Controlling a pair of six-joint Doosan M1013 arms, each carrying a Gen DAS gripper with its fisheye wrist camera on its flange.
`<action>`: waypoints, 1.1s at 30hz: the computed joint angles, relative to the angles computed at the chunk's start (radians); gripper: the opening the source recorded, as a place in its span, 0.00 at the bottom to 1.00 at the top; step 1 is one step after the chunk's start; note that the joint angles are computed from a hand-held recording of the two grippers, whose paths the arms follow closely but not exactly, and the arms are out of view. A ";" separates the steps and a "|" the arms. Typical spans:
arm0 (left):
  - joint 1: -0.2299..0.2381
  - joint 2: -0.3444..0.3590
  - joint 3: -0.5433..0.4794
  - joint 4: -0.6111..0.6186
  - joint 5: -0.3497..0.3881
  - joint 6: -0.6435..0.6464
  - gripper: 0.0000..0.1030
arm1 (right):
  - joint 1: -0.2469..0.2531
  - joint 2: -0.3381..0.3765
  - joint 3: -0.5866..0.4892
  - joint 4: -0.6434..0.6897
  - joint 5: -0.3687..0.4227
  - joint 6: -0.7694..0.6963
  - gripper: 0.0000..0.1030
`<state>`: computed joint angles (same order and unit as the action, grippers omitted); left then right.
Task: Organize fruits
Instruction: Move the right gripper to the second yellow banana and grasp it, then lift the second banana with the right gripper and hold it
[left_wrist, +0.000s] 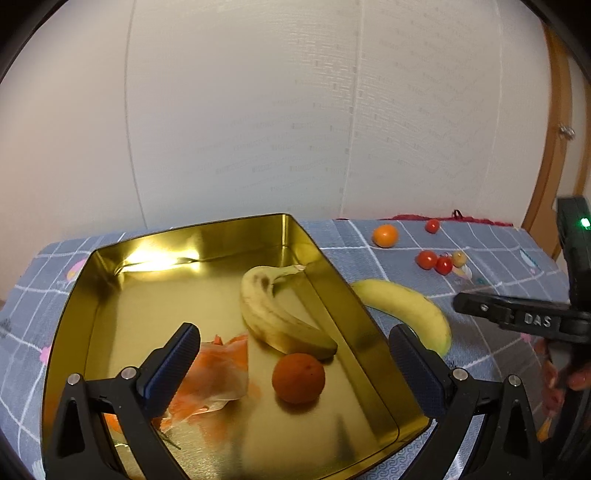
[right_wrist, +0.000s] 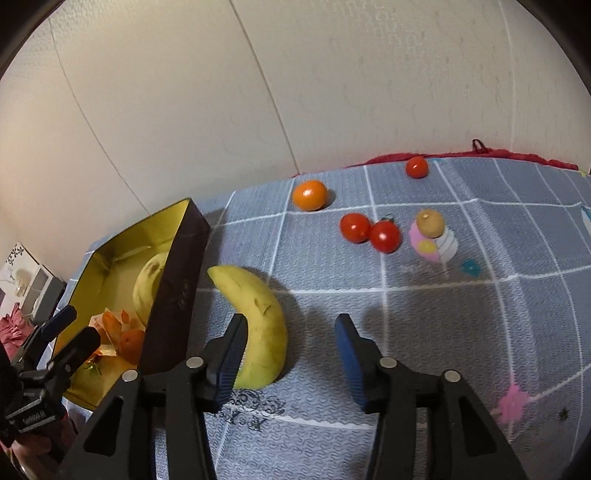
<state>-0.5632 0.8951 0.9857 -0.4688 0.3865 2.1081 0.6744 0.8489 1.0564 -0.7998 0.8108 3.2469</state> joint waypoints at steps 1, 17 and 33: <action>-0.003 -0.003 0.008 0.001 -0.009 0.019 1.00 | 0.000 0.007 -0.013 0.006 0.004 -0.014 0.49; 0.003 -0.018 0.036 -0.083 -0.030 0.128 1.00 | -0.013 0.184 -0.323 0.169 0.250 -0.409 0.38; -0.010 -0.028 0.075 -0.220 -0.048 0.316 1.00 | -0.010 0.004 -0.002 0.178 0.186 -0.153 0.32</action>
